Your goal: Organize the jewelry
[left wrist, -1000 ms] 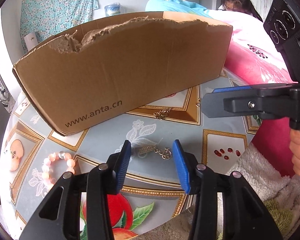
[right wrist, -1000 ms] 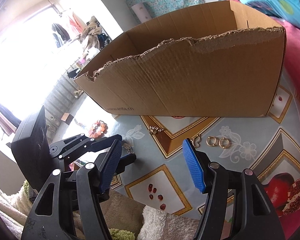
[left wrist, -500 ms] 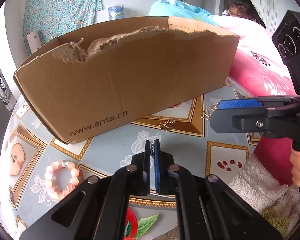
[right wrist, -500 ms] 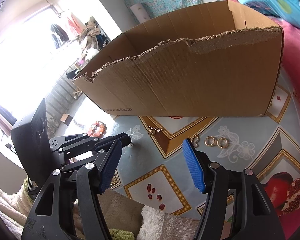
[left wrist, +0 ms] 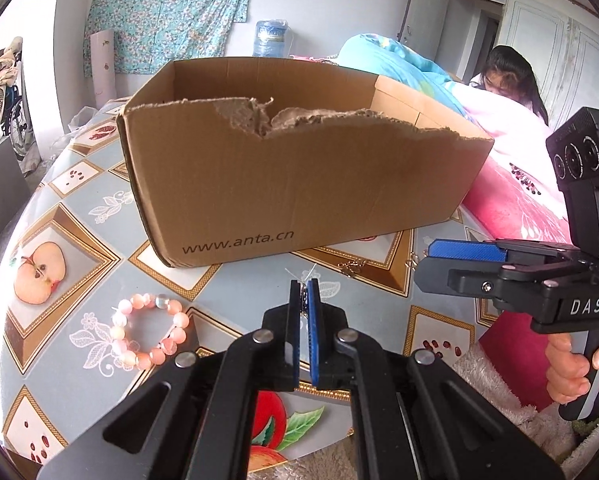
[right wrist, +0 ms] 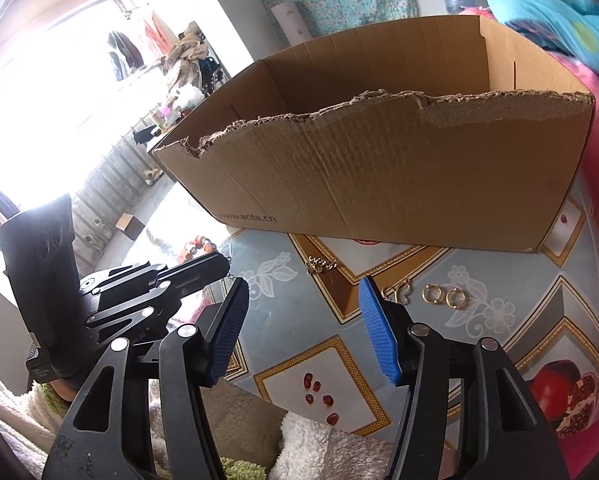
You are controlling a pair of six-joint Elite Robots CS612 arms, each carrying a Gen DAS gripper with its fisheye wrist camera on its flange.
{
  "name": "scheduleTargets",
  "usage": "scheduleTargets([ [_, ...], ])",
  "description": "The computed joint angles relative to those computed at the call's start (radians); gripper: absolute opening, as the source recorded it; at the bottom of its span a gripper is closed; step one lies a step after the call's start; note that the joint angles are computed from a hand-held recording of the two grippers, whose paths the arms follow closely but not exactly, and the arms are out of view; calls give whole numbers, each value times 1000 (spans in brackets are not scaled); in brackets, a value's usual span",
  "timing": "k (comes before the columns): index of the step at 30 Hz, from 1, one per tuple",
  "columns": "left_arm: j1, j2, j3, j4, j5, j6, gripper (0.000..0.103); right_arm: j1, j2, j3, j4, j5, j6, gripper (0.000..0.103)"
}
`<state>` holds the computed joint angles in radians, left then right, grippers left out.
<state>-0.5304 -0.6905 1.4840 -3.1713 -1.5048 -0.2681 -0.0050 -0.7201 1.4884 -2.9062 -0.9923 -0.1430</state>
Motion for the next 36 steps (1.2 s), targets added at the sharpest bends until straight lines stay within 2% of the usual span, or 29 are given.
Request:
scheduleTargets([
  [5, 4, 9, -2, -10, -13, -23, 3, 23, 10, -30, 44, -57, -40, 36],
  [14, 17, 16, -4, -24, -35, -46, 3, 50, 44, -93, 63, -166, -52, 21],
  [18, 22, 20, -6, -25, -42, -58, 3, 58, 57, -117, 81, -200, -60, 18],
  [23, 25, 21, -6, -23, -49, -66, 3, 79, 57, -114, 62, -276, -126, 15],
  [25, 26, 22, -6, -24, -53, -69, 3, 81, 54, -115, 80, -267, -140, 4],
  [27, 26, 22, -5, -28, -55, -70, 3, 78, 52, -119, 100, -254, -132, 1],
  [31, 26, 20, -1, -35, -55, -69, 3, 57, 45, -118, 127, -186, -90, 0],
  [36, 25, 15, 6, -43, -50, -69, 3, 40, 29, -99, 97, -148, -53, 0],
])
